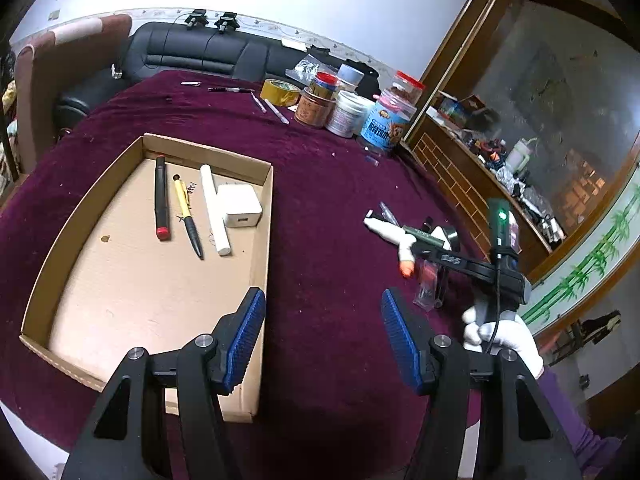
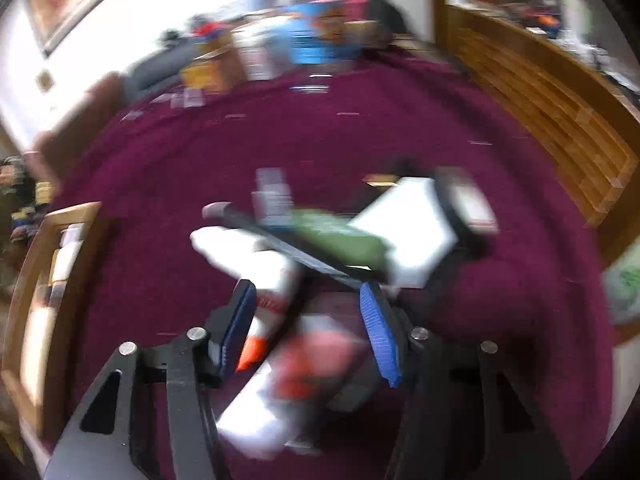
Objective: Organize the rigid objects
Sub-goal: 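Grasp the white orange-capped bottle with the left tool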
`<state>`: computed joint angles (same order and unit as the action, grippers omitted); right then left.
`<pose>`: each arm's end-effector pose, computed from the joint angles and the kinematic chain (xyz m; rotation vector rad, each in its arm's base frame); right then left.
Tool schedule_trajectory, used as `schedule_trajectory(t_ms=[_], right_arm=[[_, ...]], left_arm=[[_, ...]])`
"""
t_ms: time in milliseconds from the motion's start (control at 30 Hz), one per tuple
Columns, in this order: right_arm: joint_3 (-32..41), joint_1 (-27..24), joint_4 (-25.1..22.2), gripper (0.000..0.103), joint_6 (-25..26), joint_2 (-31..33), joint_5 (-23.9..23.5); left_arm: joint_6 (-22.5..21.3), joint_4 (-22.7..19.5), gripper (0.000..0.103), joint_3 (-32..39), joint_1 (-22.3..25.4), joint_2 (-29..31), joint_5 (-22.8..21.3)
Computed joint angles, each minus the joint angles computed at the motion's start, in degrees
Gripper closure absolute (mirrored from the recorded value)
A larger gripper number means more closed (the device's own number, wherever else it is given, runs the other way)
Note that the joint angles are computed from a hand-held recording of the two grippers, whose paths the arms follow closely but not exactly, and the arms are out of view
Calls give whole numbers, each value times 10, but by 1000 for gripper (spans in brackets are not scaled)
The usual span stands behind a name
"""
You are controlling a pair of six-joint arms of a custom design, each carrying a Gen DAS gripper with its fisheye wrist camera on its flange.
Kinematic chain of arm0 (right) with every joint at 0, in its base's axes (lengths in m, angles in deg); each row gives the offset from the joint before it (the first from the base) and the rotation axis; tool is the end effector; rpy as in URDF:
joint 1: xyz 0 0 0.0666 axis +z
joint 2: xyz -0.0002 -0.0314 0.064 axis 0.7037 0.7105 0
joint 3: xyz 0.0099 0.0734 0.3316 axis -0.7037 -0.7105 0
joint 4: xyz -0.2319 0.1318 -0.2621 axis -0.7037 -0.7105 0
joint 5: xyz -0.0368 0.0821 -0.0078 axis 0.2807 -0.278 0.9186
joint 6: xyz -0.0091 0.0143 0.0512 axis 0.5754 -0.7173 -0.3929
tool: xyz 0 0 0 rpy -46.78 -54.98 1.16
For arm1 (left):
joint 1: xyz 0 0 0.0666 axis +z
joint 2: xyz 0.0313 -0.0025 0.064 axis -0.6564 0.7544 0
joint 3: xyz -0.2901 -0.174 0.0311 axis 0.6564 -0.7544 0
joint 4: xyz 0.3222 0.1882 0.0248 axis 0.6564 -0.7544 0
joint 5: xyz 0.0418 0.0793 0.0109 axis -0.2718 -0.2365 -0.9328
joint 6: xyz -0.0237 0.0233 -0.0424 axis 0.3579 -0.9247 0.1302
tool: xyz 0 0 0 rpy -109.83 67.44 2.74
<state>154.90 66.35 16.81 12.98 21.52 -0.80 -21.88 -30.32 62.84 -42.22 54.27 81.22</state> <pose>0.4959 0.2007 0.3608 -0.2734 2.5157 0.3849 0.2909 -0.0141 0.4242 -0.2575 2.3224 -0.4303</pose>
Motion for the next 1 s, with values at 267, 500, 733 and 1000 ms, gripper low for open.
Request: schedule_trajectory(t_ms=[267,500,733,1000], right_arm=[[-67,28,47,58,85,-53,-87],[-124,-70,179,43,-40,-92,-98],[-140,-115,193,43,-101,-74,-174],[-139,-122,183,43,-98,-72,-202]], left_arm=[[-3,-14,48,23,-46,33,-50],[-34,-3,49,73,-123,139,-100],[-107,29,49,187,-170,305,-124],[-157,9,49,291,-187,433,-139]])
